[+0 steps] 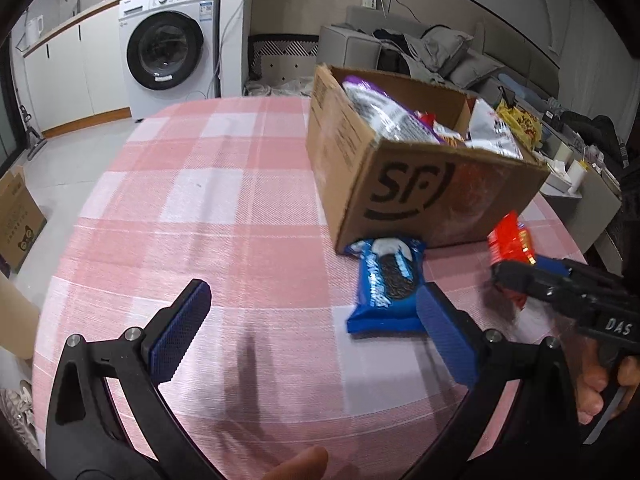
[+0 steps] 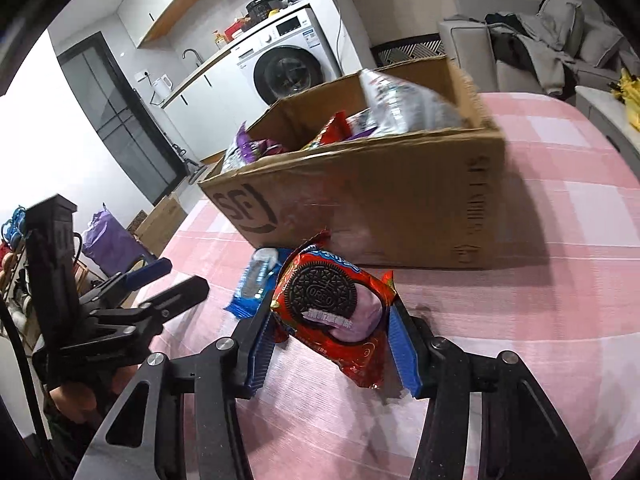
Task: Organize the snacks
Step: 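Grasp the blue Oreo pack with the left gripper while the right grasps the red Oreo pack, then carry both held Oreo packs over the cardboard box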
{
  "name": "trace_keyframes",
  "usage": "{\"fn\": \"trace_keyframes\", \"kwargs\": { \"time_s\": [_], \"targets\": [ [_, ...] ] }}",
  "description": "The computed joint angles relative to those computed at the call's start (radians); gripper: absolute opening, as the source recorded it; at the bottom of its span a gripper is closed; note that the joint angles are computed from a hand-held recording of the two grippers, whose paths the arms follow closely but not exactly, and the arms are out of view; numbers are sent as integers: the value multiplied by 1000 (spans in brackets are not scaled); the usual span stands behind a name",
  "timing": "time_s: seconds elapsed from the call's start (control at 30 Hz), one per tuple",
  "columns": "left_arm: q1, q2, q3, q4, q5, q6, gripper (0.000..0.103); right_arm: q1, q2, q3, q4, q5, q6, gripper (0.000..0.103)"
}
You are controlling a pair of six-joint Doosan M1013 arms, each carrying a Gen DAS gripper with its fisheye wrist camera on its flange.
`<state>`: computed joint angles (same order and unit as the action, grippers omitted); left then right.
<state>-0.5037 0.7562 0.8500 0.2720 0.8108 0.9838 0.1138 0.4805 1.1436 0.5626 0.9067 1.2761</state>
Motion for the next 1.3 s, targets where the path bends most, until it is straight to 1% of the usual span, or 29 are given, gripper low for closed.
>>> {"fn": "trace_keyframes", "kwargs": {
  "time_s": [0.17,0.3,0.33,0.43,0.5,0.53,0.57,0.6,0.63,0.7,0.73,0.8,0.93,1.13,1.3],
  "targets": [
    [-11,49,-78,-38,50,31,102,-20,-14,17,14,-14,-18,52],
    [-22,95,-155,-21,113,35,102,-37,-27,30,26,-24,-32,52],
    [-24,113,-185,-19,141,38,102,-43,-31,34,28,-25,-35,52],
    [-28,145,-238,-15,192,43,102,-50,-39,43,32,-33,-29,52],
    [-29,154,-252,-24,200,54,100,-55,-42,46,33,-37,-26,52],
    [-30,160,-260,-25,203,64,95,-55,-43,50,33,-43,-26,52],
    [-30,161,-261,-29,203,74,85,-56,-42,50,32,-42,-23,52],
    [-29,164,-266,-37,207,88,80,-57,-42,51,33,-43,-22,52],
    [-28,170,-274,-59,212,112,71,-59,-43,52,32,-42,-23,52],
    [-27,161,-255,-66,186,125,60,-57,-39,47,27,-39,-19,52],
    [-27,153,-241,-77,167,138,48,-57,-38,46,27,-37,-19,52],
    [-27,141,-218,-87,147,159,42,-57,-38,45,31,-35,-26,52],
    [-25,119,-183,-129,107,177,41,-50,-40,46,35,-39,-36,52],
    [-38,62,-99,-113,13,175,41,-47,-46,50,41,-48,-47,52],
    [-42,21,-51,-87,-45,155,41,-44,-54,54,54,-53,-65,52]
  ]
}}
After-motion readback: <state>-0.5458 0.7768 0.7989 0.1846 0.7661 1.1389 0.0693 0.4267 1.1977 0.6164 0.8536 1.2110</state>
